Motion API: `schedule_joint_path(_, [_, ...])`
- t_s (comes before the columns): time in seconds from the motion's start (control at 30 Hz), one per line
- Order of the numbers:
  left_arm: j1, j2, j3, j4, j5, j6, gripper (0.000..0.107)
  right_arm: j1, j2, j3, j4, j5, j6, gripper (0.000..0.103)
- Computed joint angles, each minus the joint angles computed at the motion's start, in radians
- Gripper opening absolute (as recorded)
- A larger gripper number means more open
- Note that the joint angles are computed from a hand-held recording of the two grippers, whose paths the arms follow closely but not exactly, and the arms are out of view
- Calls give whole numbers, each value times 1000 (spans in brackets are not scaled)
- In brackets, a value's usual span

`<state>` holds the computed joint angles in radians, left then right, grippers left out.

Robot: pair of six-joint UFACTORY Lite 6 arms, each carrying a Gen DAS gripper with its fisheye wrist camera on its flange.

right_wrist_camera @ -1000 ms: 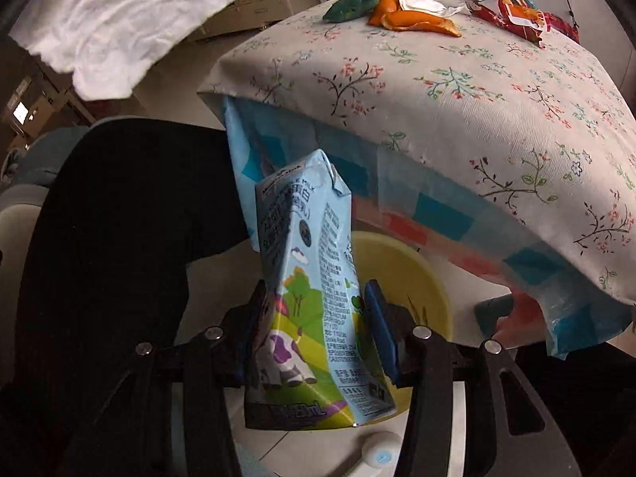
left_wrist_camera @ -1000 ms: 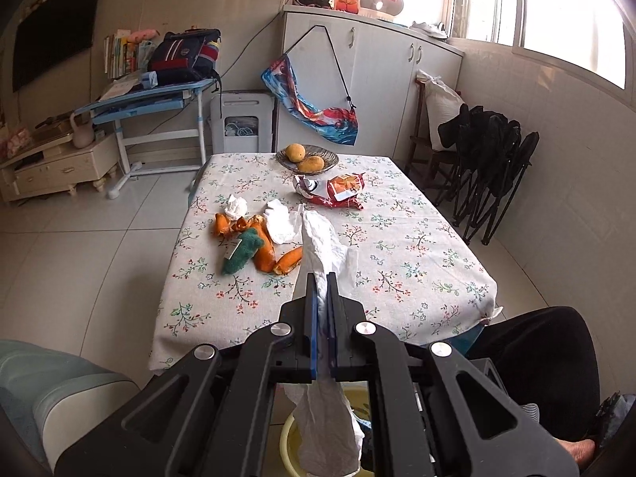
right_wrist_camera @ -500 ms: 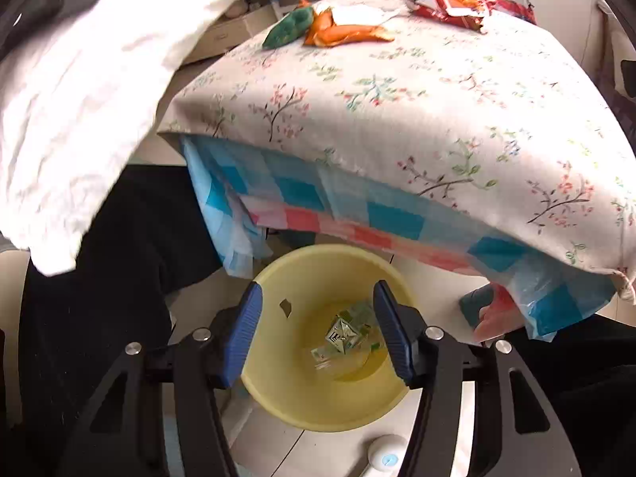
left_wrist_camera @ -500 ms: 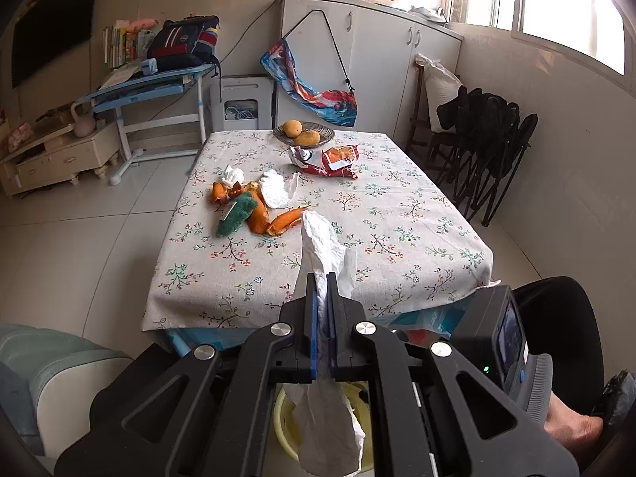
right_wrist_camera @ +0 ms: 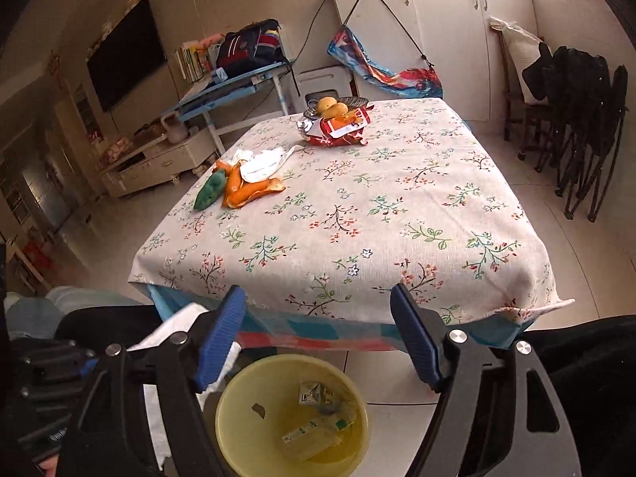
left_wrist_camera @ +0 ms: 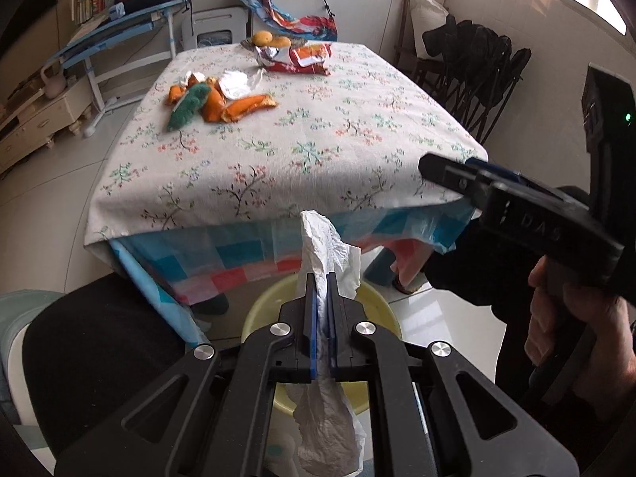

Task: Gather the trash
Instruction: 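Drop the carton into the yellow bucket with the right tool while the left tool drops the tissue, then move both tools back toward the orange peels and green cloth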

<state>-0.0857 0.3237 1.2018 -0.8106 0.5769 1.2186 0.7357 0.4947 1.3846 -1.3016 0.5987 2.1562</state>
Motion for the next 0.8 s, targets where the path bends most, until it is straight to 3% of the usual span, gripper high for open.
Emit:
schedule_joint_path(0.13, [-24, 69, 4, 71, -43, -56, 7, -2, 1, 0, -6, -5, 7, 73])
schedule_joint_path(0.27, [-20, 62, -11, 57, -70, -49, 27, 11, 1, -4, -12, 4, 18, 74])
schedule_joint_path(0.3, [-20, 47, -22, 38, -82, -34, 37, 12, 1, -5, -10, 4, 17, 74])
schedule_joint_path(0.37, [-20, 21, -35, 6, -99, -4, 46, 12, 1, -3, -10, 6, 16, 75])
schedule_joint_path(0.8, [-51, -190, -173, -331, -267, 334, 74, 16, 2, -10, -35, 14, 35, 77])
